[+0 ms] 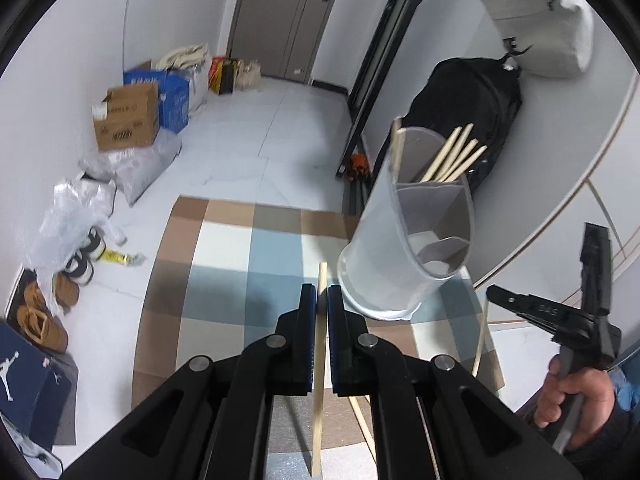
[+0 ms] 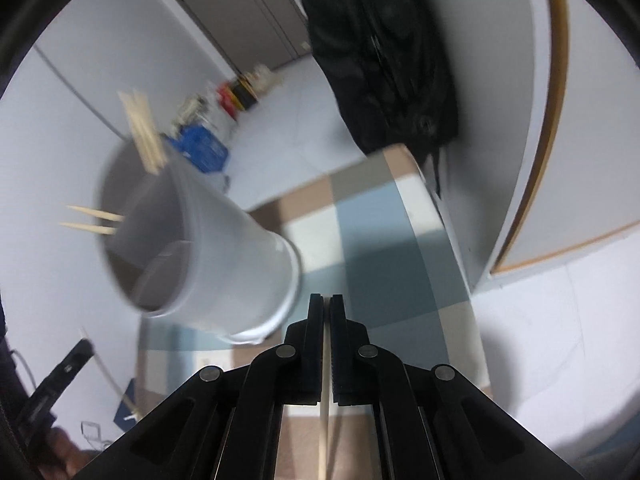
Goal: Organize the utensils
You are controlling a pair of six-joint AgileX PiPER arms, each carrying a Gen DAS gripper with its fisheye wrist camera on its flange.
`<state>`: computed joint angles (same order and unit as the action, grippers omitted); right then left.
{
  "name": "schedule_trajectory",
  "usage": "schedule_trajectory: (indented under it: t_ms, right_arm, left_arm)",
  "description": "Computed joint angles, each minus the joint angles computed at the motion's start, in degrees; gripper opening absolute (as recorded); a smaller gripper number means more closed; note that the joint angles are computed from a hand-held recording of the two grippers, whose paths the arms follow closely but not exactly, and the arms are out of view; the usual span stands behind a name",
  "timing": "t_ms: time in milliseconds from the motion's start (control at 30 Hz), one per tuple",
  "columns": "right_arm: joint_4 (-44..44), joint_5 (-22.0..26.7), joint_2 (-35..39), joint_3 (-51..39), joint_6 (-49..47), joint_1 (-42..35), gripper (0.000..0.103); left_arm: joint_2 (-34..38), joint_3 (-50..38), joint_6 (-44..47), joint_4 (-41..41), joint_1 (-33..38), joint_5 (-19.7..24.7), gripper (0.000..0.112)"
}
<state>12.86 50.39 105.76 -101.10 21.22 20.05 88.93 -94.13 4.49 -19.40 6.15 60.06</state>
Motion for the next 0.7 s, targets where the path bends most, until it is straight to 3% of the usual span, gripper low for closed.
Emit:
schedule_trajectory:
  t_ms: [167,433,600,700]
  right_arm:
    - [2.2,-8.5,-10.9,11.4,-5.9,0.8,0.002]
    - [-1.1,-14.4,-14.7,11.3,-7.3,4.9,0.0]
    - [1.4,-15.7,-15.9,12.3,-12.0,5.7,0.0]
    - [5.0,-13.6,-15.1,11.9,-14.5,4.6,0.0]
  left_arm:
    - [-1.7,-0.2,-0.5,0.4,-0.9,-0.9,0.002]
    - [-3.5,-2.7,-1.9,4.9,-4.7,-0.3,0.002]
    - [-3.2,-5.8,-3.0,6.8,-6.5,0.9,0.002]
    - [-3.5,-6.4,-3.3,7.6,-7.2,1.1,0.001]
